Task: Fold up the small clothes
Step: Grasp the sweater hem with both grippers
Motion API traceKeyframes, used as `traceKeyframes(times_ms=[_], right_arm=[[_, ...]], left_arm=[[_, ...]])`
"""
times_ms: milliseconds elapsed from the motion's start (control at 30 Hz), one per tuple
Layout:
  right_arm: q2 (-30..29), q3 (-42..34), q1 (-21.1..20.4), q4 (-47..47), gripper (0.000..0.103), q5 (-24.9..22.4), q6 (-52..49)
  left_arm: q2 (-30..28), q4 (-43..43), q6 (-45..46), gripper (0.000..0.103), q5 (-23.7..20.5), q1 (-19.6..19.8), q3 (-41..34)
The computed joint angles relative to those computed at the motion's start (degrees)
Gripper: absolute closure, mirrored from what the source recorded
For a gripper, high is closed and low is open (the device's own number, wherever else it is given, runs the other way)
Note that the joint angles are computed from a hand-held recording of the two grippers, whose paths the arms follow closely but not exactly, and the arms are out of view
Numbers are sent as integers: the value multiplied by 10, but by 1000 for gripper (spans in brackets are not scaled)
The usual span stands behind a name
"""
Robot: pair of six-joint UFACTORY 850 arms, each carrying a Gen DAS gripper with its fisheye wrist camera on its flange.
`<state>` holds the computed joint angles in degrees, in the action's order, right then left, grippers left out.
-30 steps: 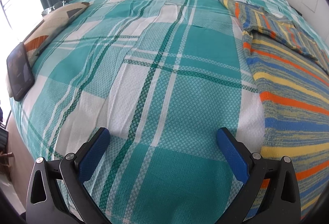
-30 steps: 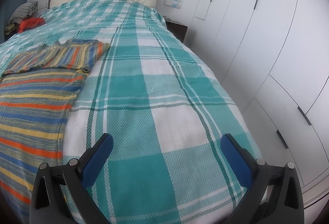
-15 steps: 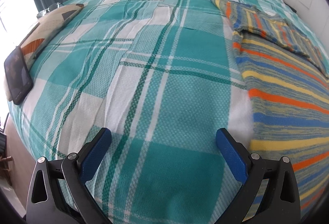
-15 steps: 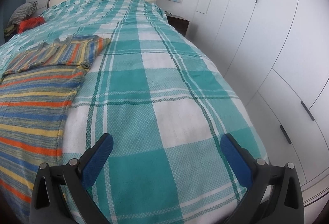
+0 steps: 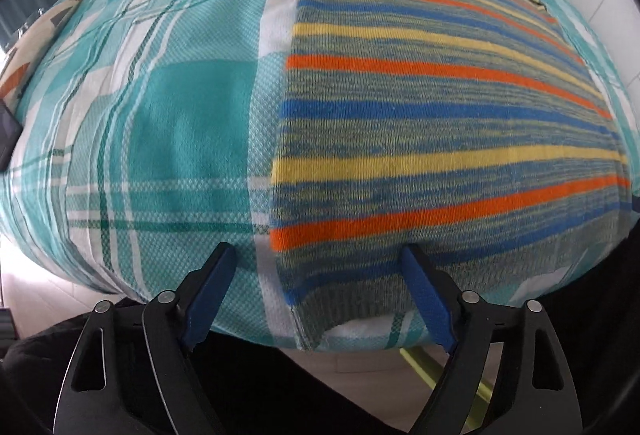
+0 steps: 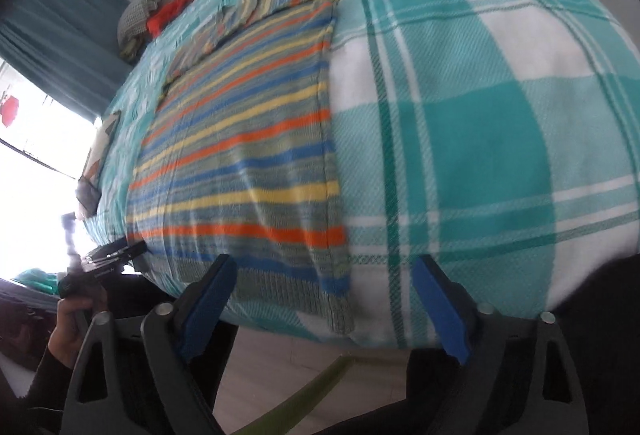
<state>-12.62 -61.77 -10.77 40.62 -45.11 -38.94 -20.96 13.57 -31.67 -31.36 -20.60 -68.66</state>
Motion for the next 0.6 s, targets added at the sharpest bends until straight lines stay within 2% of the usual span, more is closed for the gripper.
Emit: traceKeyframes(times_ms=[33,67,100,133,200,300,500,600], right_arm=[[-11,-4,11,-20,34,-10,15],[-18,-5,21,-34,46,-15,23],[-20,-4,28,-44,58,-12,25],[-20,-3,35,-56,96,-8,33],[-24,-5,31,-38,97,-18,36],[-21,-9,18,-4,97,-35,32],[-29,-51,-20,122,97,-96,-15],[-56,-100,-19,167,97,-99,-31]], left_arm=[[1,-4,2,38,-7,-3,1],[0,-18,14,64,-14,-5,0],[-2,-35,30,82,-22,-6,-2],[-2,-48,39,97,-27,-7,-3],[-1,-57,37,98,-30,-8,-6],[15,-113,60,99,-17,4,-3],[45,-314,180,99,51,52,-12],[20,-326,201,99,80,68,-58]])
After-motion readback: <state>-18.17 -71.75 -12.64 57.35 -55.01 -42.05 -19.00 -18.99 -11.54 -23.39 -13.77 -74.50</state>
